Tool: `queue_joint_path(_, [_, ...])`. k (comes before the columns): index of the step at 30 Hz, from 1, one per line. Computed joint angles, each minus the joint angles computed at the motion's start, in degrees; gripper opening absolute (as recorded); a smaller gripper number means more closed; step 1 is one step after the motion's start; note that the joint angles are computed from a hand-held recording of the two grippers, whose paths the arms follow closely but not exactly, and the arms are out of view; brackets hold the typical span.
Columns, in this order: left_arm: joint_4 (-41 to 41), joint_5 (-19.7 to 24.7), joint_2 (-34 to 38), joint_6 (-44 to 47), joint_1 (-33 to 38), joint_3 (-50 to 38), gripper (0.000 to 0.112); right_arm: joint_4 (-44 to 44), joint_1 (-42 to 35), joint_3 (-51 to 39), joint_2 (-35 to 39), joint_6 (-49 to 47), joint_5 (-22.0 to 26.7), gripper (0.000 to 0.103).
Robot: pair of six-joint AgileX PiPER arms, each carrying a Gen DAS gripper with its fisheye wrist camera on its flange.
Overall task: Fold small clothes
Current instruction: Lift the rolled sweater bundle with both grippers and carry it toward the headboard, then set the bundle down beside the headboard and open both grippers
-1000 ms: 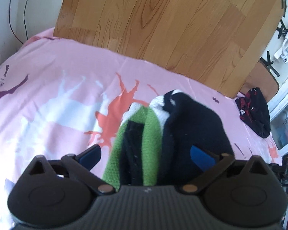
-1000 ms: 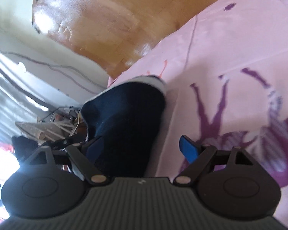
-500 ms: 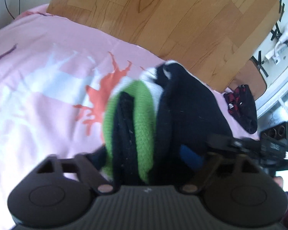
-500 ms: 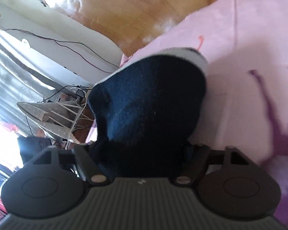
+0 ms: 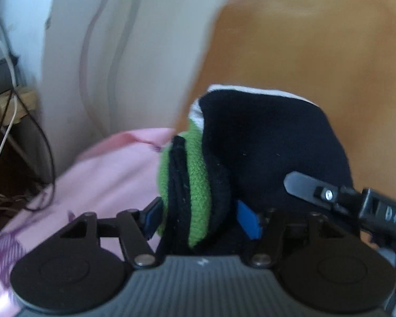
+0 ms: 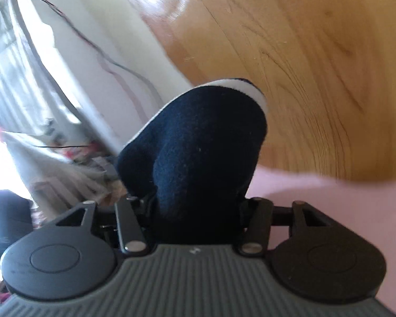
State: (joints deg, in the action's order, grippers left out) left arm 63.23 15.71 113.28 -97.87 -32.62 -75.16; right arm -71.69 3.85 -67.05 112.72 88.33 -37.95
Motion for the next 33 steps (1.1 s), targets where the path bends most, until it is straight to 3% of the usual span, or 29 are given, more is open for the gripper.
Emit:
queue_joint_path(2, [-10.74, 7.09, 8.74, 9.49, 0.29, -10.15, 0.055, -3.56, 4.45, -9.66, 7.32, 5.86, 10.84, 0.068])
queue_joint_path(3, [-13.45, 8.45, 11.54, 11.42, 0.48, -12.95, 0.065, -3.90, 6.45, -12.52, 10.38, 7.34, 15.83, 0.072])
queue_joint_path(5, [-12.01, 9.36, 12.08, 9.24, -0.08, -13.52, 0.072, 2.30, 7.68, -13.70, 13.75, 3.42, 18.95, 0.080])
queue_joint_path(7, [-6.83, 11.86, 12.22, 6.18, -2.09, -13.28, 0.075, 8.48, 5.76, -11.50, 14.57, -0.29, 13.19, 0.081])
queue_joint_path(10, [-6.00, 17.93, 10.90, 5.98, -4.97, -12.92, 0.073, 9.55, 3.75, -7.36, 12.11, -2.31, 10.43, 0.081])
queue_joint_path(12, [-5.20, 23.12, 9.10, 3.39, -8.33, -11.97, 0.072, 16.93, 2.58, 0.44, 7.14, -11.74, 8.30, 0.082])
queue_joint_path(16, [-0.26, 28.66, 2.85, -4.37, -14.66, -3.92, 0.073, 26.70, -0.48, 16.93, -3.25, -27.40, 4.37, 0.083])
queue_joint_path(21, [-1.31, 34.22, -1.55, -10.27, -23.69, 1.72, 0.076, 33.41, -3.16, 36.42, -15.13, -36.98, 0.64, 0.083])
queue_joint_path(24, [-3.14, 40.77, -2.71, -11.81, -30.57, 2.04, 0.079, 32.27, -6.38, 44.35, -20.18, -38.50, -1.23, 0.083])
queue_joint_path(31, [-7.87, 50.44, -3.75, -13.58, -41.64, 0.59, 0.079, 44.18, -2.08, 55.36, -27.69, -50.05, -1.65, 0.083])
queue_joint_path(33, [-8.58, 53.48, -3.69, -14.63, -45.07, -0.04, 0.081, 43.12, -3.49, 59.21, -30.89, -50.16, -2.87, 0.084])
